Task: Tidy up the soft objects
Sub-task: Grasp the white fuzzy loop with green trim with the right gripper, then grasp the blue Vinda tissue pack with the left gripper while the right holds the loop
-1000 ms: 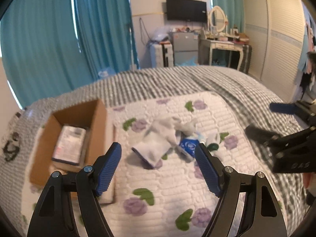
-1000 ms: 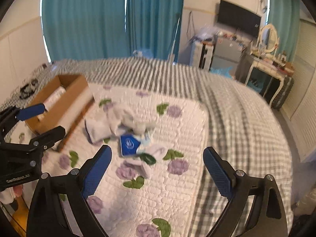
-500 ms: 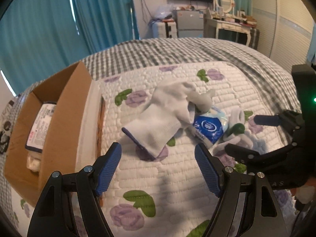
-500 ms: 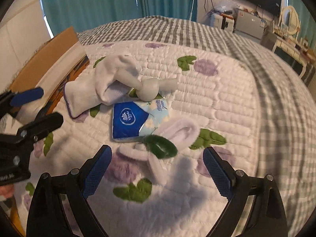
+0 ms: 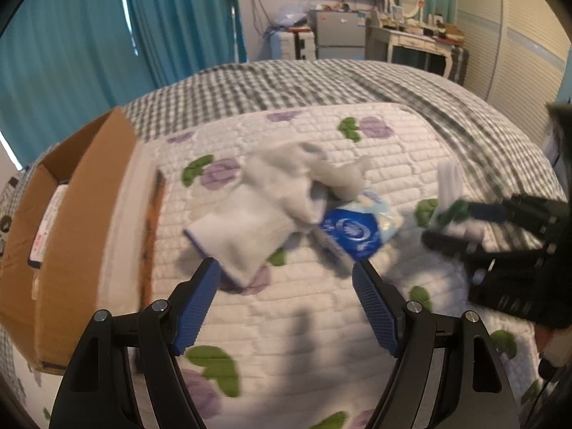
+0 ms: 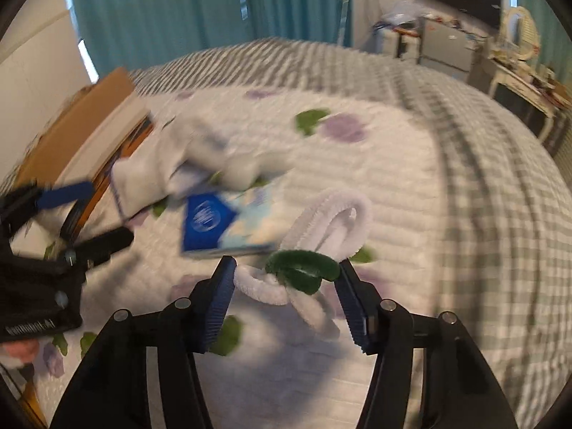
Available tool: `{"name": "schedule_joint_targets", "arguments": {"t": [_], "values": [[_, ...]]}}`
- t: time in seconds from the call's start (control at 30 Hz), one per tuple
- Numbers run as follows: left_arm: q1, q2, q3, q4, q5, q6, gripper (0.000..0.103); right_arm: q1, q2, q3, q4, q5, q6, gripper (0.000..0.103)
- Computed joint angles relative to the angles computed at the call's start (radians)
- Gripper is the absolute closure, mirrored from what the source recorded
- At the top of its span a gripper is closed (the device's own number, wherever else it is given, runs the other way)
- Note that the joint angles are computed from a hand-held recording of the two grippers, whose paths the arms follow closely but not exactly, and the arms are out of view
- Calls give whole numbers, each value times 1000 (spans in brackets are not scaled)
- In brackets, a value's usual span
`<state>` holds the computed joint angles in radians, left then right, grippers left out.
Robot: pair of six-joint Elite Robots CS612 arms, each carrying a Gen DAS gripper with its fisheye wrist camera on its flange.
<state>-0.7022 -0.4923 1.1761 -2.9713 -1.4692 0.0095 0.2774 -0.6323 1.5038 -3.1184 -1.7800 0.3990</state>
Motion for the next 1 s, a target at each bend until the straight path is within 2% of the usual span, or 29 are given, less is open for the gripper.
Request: {"name": "schedule_joint_targets", "arguments": {"t": [0.2,0.3,0.5,0.7,0.87,1.0], "values": [[-28,23,-42,79,-19,-17,26,-15,-39,62,-42,-64,56,47],[-40,44,-74,99,-18,-37,26,-26,-45,80,-61,-60,81,47],[-38,93,-165,166,-30,-157,26,-39,-45,94,-58,-57,104,47],[-47,112,-191,163,18,-210,27,-43,-22,77,-44,-55,105,47],[-50,128,-215,173,41,-288,25,-44,-14,74,-55,-51,104,47],[-49,152,-244,177,62,-274,24,-47,-15,82,-66,-39,109,47]]}}
